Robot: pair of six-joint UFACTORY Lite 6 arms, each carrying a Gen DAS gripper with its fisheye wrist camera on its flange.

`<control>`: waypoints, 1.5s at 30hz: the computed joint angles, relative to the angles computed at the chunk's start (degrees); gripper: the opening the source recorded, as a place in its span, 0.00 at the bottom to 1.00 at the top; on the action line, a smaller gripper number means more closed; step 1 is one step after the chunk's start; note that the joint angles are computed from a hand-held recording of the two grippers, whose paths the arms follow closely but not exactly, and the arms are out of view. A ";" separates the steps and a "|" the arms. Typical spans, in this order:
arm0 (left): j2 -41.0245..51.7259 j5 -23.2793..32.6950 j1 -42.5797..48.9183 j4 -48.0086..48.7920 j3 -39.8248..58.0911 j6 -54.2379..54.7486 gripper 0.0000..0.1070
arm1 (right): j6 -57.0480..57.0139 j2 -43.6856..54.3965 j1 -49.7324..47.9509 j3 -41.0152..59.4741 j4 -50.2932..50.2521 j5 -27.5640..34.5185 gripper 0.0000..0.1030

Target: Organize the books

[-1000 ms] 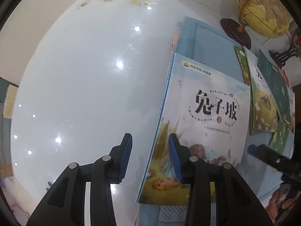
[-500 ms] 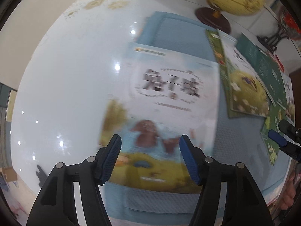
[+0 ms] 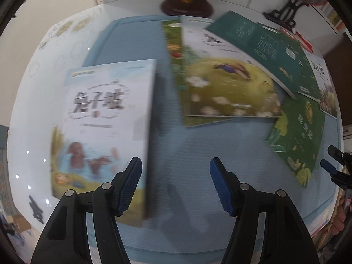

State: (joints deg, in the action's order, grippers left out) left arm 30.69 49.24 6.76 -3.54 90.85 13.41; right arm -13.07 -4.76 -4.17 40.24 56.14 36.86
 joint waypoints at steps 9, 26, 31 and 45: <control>-2.92 -1.92 -10.33 3.55 -5.75 -8.32 0.58 | -11.17 3.62 -12.70 -0.20 0.07 6.15 0.70; 9.63 0.33 -16.87 3.58 0.96 -16.77 0.61 | -12.71 8.91 -3.85 5.78 -4.81 1.65 0.99; 9.23 -1.51 -16.68 2.97 0.15 -16.82 0.64 | -4.55 10.09 2.65 8.54 -15.47 -2.82 1.00; 19.29 -0.77 -10.64 -9.23 21.46 -10.55 0.64 | -10.92 20.03 -0.18 26.56 -18.92 1.10 0.90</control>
